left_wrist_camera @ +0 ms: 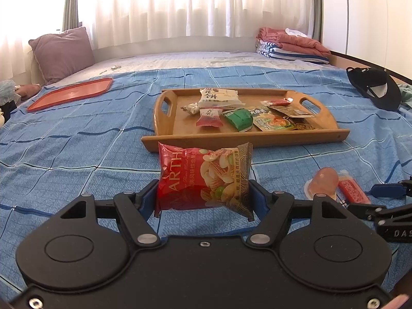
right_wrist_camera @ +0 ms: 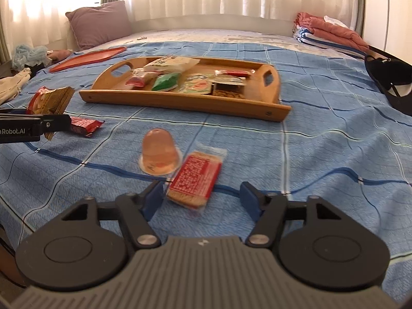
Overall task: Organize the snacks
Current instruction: 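Grasp the red-and-gold nut bag with the left tool while the right tool grasps the red packet, then carry the nut bag and red packet over the bamboo tray with both tools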
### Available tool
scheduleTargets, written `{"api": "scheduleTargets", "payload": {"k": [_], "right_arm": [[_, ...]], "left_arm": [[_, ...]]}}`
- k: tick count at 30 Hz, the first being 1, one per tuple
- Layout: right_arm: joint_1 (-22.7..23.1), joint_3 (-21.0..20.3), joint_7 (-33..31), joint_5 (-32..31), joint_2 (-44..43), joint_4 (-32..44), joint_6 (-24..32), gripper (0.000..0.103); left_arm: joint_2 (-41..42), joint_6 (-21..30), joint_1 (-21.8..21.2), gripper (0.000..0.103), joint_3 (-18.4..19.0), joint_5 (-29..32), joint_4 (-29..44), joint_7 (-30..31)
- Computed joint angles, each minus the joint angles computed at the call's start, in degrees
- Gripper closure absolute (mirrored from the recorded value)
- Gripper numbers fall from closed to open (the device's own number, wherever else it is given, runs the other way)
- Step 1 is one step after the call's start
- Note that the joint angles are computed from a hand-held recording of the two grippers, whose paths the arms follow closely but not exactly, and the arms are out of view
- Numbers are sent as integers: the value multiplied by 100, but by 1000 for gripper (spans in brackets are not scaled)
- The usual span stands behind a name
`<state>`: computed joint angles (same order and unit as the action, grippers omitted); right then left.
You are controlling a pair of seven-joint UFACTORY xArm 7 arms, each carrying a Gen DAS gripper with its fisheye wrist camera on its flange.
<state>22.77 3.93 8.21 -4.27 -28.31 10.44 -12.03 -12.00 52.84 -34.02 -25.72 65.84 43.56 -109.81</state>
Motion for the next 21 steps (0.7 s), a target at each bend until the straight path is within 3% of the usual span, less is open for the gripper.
{"api": "scheduleTargets", "payload": {"k": [4, 13, 18, 21], "right_arm": [[-191, 143, 33, 46, -119, -44, 54, 32], [-129, 156, 116, 57, 234, 183, -81, 39], [-371, 523, 199, 121, 327, 278, -97, 64], [-93, 181, 207, 41, 306, 310, -18, 64]], "left_arm": [[10, -6, -6, 33, 5, 3, 3, -1], [85, -22, -26, 33, 39, 11, 46, -6], [62, -79, -7, 33, 67, 24, 17, -15], [25, -126, 14, 33, 83, 28, -5, -49]]}}
